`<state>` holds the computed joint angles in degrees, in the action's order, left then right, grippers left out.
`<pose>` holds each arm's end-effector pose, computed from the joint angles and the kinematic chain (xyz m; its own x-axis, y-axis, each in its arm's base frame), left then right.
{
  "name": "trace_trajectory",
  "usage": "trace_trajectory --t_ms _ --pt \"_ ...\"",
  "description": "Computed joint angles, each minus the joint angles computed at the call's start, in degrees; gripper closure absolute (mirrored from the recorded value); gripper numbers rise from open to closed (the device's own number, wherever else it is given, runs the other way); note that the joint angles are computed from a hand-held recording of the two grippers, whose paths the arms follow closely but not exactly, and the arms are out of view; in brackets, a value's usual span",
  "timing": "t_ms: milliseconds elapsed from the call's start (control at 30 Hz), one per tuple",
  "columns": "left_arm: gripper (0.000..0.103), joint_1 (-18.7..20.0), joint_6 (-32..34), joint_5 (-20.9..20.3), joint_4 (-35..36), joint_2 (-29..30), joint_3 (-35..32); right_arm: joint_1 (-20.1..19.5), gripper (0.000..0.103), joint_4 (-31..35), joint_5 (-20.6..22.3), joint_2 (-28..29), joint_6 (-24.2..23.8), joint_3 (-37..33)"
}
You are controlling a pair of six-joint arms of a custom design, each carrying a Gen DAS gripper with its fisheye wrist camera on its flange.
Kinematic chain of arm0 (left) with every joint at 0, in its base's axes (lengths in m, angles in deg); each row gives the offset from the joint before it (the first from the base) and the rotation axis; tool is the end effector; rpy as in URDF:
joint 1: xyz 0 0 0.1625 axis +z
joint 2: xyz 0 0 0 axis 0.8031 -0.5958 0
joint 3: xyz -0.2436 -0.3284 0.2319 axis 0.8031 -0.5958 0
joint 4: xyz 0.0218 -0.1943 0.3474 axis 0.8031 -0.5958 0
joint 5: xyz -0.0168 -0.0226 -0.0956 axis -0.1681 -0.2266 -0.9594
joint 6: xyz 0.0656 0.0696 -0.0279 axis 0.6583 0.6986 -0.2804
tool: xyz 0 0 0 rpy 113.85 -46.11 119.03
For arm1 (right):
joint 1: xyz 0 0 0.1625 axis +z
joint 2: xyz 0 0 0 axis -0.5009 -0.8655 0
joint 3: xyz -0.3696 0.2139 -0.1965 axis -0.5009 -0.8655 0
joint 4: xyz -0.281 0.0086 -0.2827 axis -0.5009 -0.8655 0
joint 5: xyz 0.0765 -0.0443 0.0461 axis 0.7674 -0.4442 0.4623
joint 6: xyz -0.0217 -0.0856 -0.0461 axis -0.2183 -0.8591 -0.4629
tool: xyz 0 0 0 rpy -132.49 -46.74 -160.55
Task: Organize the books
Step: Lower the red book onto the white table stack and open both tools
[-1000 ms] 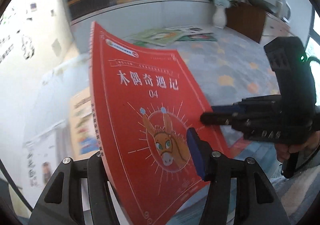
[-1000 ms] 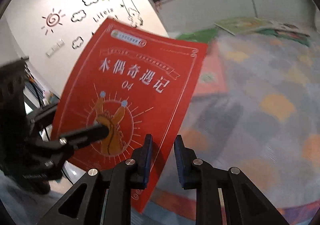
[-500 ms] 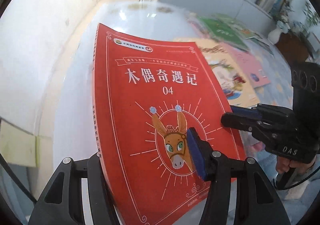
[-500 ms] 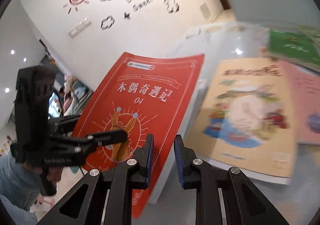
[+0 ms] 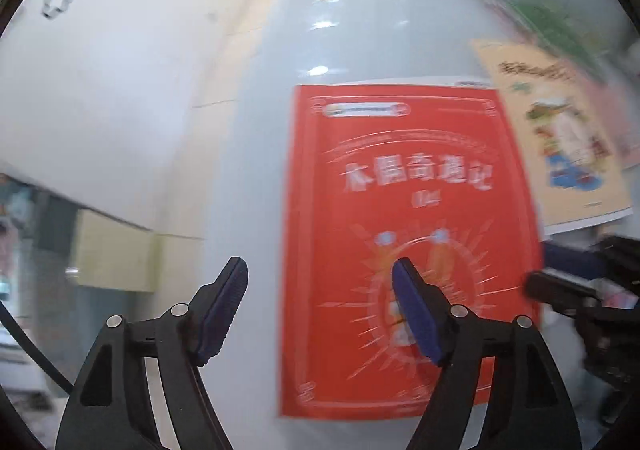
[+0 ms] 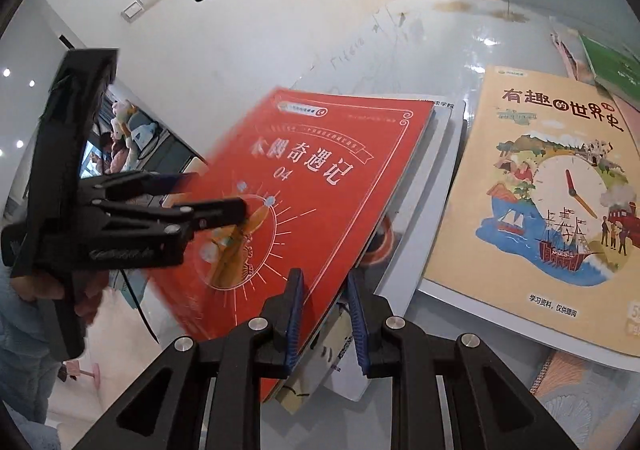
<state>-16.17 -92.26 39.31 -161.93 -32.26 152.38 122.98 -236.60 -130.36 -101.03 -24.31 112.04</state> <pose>-0.2731 -0.4649 0.1673 -0.5411 0.2428 -0.8052 0.4239 0.9056 -0.0117 0.1395 -0.4189 0.2318 -0.9061 -0.3426 0.2482 -0.3997 0.8856 -0.2368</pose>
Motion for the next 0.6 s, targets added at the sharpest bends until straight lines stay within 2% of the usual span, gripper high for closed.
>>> trace_trajectory --t_ms 67,100,133,200,300,433,567,600 --pt "0.03 -1.13 -3.68 0.23 4.15 -0.49 -1.0 -0.44 0.069 -0.08 1.43 -0.46 -0.48 0.87" --pt "0.03 -1.54 -5.32 -0.07 5.78 -0.67 -1.58 -0.88 0.055 0.76 2.71 -0.92 -0.96 0.94" --pt "0.03 -2.34 -7.66 -0.37 7.64 -0.72 -2.38 -0.85 0.036 0.93 2.99 -1.27 -1.13 1.19" --pt "0.03 -3.74 -9.87 -1.32 8.21 -1.19 -2.87 -0.38 0.017 -0.09 2.33 -2.21 -2.15 2.14" --pt "0.03 -5.53 -10.16 -3.69 4.74 -1.59 -2.54 -1.81 0.013 -0.9 5.28 -5.07 -4.2 3.58" --pt "0.03 -7.85 -6.96 -6.06 -0.22 0.98 -2.08 -3.85 0.0 -0.86 4.73 -8.69 -3.41 4.48" --pt "0.03 -9.15 -2.58 -9.09 -2.63 5.7 -3.54 -6.26 0.0 2.45 3.08 -12.79 -0.53 4.51" --pt "0.03 -9.6 -0.67 -10.53 -3.15 7.08 -4.03 -8.31 0.0 3.74 3.62 -14.64 -0.35 4.66"
